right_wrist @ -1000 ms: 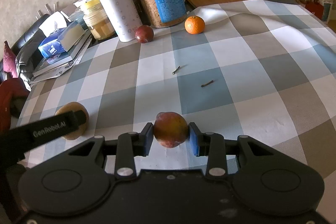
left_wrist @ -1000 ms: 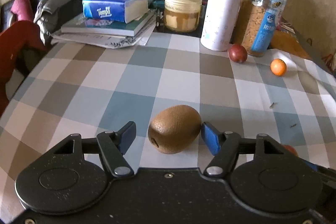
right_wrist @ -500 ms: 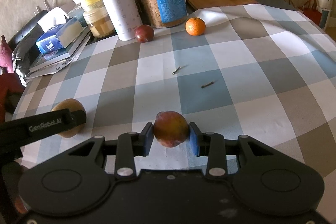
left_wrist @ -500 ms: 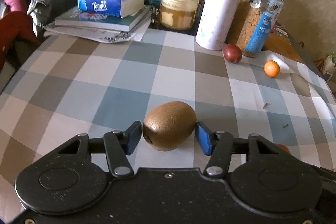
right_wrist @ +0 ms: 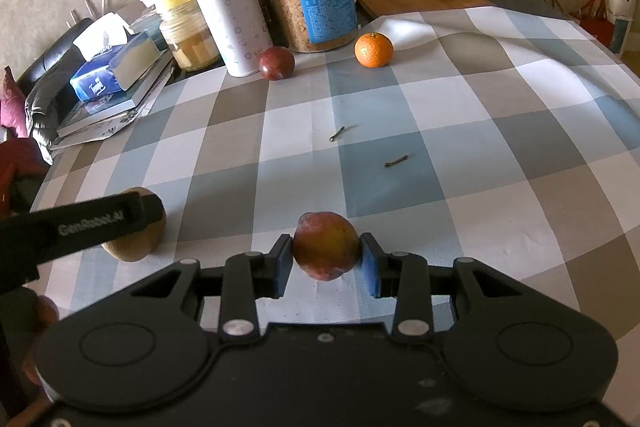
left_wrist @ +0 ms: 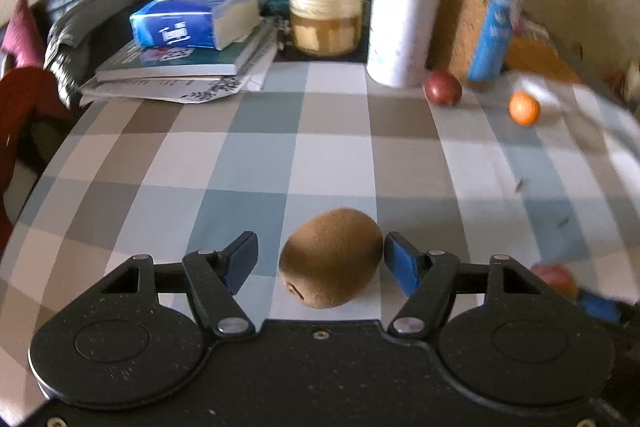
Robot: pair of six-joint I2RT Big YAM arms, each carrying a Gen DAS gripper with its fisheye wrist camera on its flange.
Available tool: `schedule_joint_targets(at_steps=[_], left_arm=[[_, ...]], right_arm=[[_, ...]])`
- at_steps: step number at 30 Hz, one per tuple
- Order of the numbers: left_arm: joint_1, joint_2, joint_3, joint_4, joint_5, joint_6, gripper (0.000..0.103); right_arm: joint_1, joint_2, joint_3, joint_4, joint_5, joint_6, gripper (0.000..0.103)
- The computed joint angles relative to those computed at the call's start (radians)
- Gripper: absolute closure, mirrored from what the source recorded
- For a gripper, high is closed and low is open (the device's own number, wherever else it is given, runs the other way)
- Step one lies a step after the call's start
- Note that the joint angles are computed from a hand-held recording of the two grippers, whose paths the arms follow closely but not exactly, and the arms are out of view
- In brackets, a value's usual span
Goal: Organize fruits
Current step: 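Carry the kiwi in the left gripper while the right carries the plum toward the tray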
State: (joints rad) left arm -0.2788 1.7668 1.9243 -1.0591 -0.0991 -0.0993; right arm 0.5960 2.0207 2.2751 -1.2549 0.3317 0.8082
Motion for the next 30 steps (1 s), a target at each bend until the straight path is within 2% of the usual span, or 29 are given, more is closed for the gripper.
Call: schedule_joint_targets(at_steps=[3,5,12,15,19,23,30], left_arm=[[-0.015,0.011,0.0,-0.009,-0.049,0.061,0.032],[-0.022,0.015,-0.002,-0.01,-0.077,0.07,0.031],[-0.011,0.014,0.02,-0.019,-0.04,0.065,0.033],[-0.001,0.022,0.038,-0.04,0.008,0.064,0.044],[0.005,0.026,0.057,-0.076,0.031,0.007,0.045],[0.02,0.007,0.057,-0.131,0.093,-0.063,0.045],[0.005,-0.131,-0.06,-0.123,0.086,-0.096,0.045]], right_arm=[[-0.003,-0.003,-0.004,0.003,-0.009,0.001,0.065],[-0.004,-0.005,-0.007,0.007,-0.013,0.002,0.065],[-0.002,-0.006,-0.01,0.01,-0.007,-0.003,0.065],[-0.001,-0.006,-0.011,0.01,-0.008,-0.003,0.065],[0.0,-0.007,-0.013,0.013,-0.004,-0.004,0.065],[-0.001,-0.011,-0.018,0.016,-0.007,-0.008,0.066],[0.001,-0.017,-0.026,0.013,0.01,-0.01,0.066]])
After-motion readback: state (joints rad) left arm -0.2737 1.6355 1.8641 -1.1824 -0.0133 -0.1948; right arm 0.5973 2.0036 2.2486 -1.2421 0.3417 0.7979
